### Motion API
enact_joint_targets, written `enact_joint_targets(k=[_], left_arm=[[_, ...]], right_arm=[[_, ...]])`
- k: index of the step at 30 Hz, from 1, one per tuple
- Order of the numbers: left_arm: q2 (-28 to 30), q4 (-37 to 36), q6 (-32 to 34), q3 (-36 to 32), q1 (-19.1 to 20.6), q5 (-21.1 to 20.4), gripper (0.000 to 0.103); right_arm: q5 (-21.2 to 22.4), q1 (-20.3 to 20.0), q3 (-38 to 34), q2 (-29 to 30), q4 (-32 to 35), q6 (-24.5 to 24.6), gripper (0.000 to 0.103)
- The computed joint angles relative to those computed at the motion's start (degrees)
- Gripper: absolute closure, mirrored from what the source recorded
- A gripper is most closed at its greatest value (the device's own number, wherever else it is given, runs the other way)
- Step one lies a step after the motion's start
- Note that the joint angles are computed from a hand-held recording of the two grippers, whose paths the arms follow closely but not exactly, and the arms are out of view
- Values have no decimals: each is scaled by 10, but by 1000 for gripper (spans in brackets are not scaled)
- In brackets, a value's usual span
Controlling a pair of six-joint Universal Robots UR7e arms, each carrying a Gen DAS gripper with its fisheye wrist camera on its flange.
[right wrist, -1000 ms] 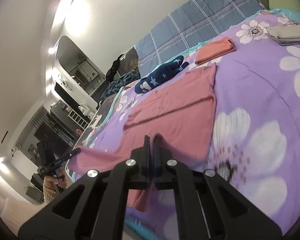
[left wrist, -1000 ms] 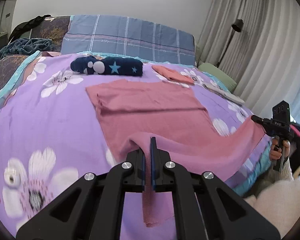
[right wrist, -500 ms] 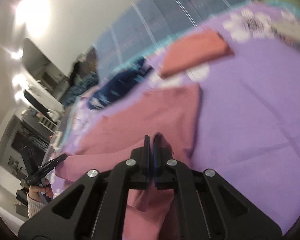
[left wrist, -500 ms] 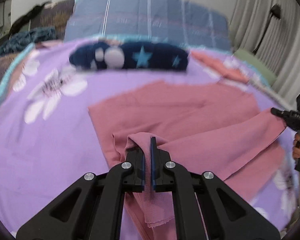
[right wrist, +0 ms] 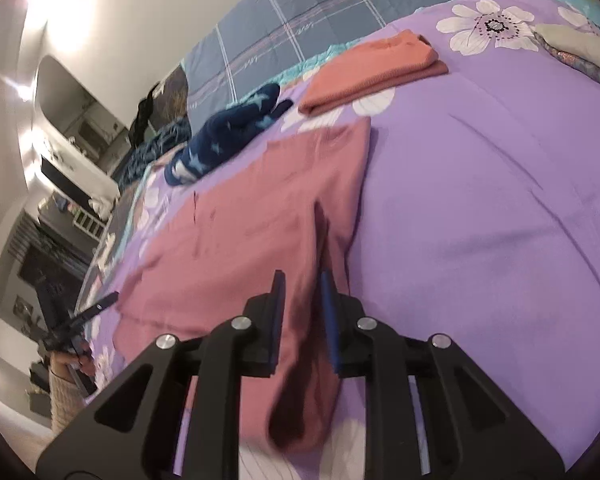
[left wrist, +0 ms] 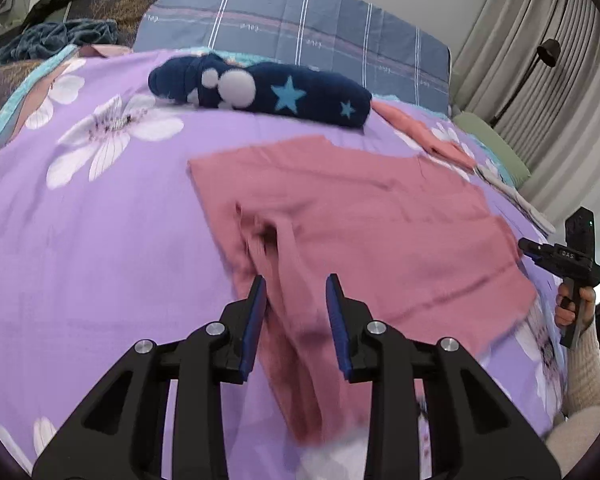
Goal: Fold small clothes
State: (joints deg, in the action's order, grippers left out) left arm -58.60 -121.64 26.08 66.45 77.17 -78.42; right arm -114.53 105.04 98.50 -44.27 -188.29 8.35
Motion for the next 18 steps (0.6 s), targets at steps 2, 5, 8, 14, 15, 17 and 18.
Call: enact_joint_targets(k=[2, 5, 8, 14, 15, 17, 18], left_arm=[[-5, 5, 5, 8, -1, 8, 72], [0, 6, 5, 5, 1, 7, 85], [10, 14, -3, -13, 1, -7, 100], [56, -10, -15, -85, -19, -23, 100], [75, -17, -23, -111, -21, -19, 100], [118, -52, -40, -161, -21, 5, 91], [135, -65, -47, -181, -20, 18, 78]], right_arm=[[-15, 6, 3, 1, 12, -7, 83], [-26, 11, -2, 6, 24, -20, 87], [-47, 16, -18, 16, 29, -40, 99], [-9, 11, -74, 20, 27, -51, 99], [0, 6, -100, 27, 30, -43, 99], [-5, -1, -138, 38, 46, -28, 95], [-18, -4, -163, 48, 59, -20, 87]])
